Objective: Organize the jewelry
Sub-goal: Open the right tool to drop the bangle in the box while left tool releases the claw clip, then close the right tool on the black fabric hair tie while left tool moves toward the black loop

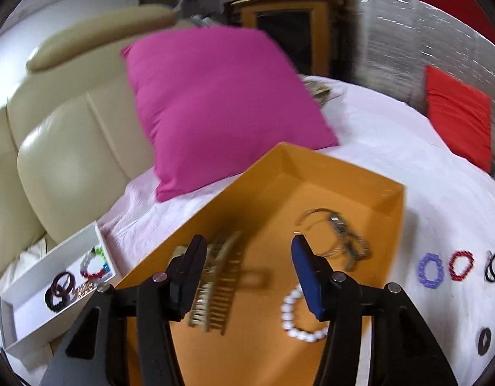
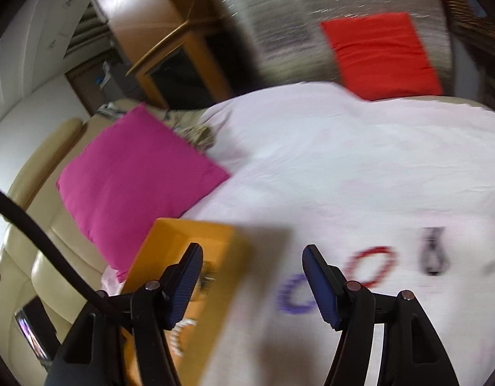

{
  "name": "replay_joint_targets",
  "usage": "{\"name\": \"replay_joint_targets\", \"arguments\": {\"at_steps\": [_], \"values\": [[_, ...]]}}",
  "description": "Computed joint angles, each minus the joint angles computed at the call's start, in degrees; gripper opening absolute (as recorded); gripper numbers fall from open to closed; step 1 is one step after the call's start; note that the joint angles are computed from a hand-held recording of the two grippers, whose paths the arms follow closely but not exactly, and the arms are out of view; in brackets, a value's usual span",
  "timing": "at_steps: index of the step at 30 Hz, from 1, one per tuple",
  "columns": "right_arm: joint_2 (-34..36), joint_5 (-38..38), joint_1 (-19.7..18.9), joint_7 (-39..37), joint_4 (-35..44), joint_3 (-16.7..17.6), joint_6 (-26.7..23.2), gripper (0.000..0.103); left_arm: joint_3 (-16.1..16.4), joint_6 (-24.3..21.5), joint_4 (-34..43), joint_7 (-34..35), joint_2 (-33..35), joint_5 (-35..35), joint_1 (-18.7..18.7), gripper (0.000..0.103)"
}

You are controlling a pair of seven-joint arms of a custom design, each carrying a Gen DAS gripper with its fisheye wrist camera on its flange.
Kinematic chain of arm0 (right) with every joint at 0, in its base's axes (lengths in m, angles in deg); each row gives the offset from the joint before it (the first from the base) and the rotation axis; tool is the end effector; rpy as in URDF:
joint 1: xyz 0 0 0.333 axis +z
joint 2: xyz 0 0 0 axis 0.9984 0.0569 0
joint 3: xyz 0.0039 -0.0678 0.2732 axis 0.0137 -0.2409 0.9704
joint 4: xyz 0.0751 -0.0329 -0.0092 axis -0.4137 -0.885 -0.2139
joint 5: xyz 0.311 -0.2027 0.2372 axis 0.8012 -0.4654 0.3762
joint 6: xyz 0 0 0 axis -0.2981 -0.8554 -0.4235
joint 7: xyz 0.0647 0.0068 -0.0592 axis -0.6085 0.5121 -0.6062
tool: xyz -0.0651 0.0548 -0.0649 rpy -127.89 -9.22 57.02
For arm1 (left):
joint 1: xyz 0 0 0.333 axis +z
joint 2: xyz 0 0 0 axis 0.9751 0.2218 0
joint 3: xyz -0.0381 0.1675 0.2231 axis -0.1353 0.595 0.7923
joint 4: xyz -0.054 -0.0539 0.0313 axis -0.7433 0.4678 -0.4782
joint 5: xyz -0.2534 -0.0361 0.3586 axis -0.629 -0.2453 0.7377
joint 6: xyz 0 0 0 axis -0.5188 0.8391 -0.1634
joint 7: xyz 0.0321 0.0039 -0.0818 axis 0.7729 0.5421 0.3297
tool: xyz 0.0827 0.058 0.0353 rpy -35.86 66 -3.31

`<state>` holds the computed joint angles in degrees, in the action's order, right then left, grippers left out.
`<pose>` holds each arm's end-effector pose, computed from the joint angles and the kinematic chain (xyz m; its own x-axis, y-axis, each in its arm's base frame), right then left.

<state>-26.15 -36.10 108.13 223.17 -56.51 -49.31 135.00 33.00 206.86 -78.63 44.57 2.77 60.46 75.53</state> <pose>0.4832 0.3557 0.5787 -0.0447 -0.9140 -0.4032 -0.6834 0.3224 -0.6550 0.4547 -0.1803 0.5522 0.2632 -0.9606 -0.0895 -0.6599 -0.1116 -0.7430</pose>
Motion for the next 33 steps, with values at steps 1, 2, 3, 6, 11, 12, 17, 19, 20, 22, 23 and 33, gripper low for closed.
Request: {"name": "replay_joint_targets", "arguments": {"at_steps": [1, 2, 3, 6, 11, 12, 17, 19, 20, 22, 23, 33], "values": [[-3.55, 0.58, -0.14, 0.23, -3.57, -0.65, 0.03, 0.068, -0.25, 0.34, 0.01, 0.09, -0.02, 0.23, -0.19, 0.056], [-6.90, 1.25, -0.47, 0.48, -6.94, -0.99, 0.05, 0.068, -0.66, 0.84, 0.22, 0.17, 0.16, 0.46, -0.51, 0.057], [-9.30, 2.08, -0.81, 0.30, -9.32, -1.15, 0.14, 0.068, -1.02, 1.19, 0.46, 0.21, 0.39, 0.71, -0.72, 0.058], [-18.07, 5.15, -2.09, 0.49, -18.33, -1.42, 0.41, 0.068, -2.70, 1.08, 1.73, -0.15, 1.43, 2.00, -1.26, 0.060], [-27.97, 10.46, -3.30, 0.31, -29.42, -1.50, 2.14, 0.068, -4.86, 1.90, 3.96, -0.14, 4.34, 4.93, -2.95, 0.063], [-29.31, 11.23, -3.60, 0.43, -31.01, -1.26, 2.63, 0.068, -5.25, 1.71, 4.51, -0.21, 4.96, 5.50, -3.34, 0.064], [-32.73, 15.26, -3.37, -0.79, -37.21, -2.18, 5.27, 0.067, -6.19, 1.68, 7.67, 1.19, 9.48, 8.75, -5.68, 0.066], [-32.94, 17.15, -2.10, -3.24, -38.13, -3.76, 5.03, 0.066, -5.93, 1.54, 8.71, 1.90, 11.02, 9.63, -6.62, 0.066], [-32.83, 17.97, -1.63, -4.44, -38.21, -4.23, 4.89, 0.066, -5.79, 1.41, 9.31, 2.18, 11.88, 10.07, -6.99, 0.066], [-31.84, 19.89, 0.39, -8.77, -38.06, -6.24, 4.72, 0.066, -5.26, 1.07, 10.59, 2.35, 13.52, 10.35, -7.75, 0.066], [-31.51, 20.80, 1.11, -10.60, -38.12, -6.78, 4.63, 0.066, -4.63, 1.18, 11.20, 2.60, 14.36, 9.64, -8.28, 0.066], [-24.38, 22.56, -0.14, -18.83, -33.52, -3.36, -0.92, 0.035, -0.64, 5.51, 14.09, 7.86, 19.29, 2.60, -12.10, 0.066]]}}
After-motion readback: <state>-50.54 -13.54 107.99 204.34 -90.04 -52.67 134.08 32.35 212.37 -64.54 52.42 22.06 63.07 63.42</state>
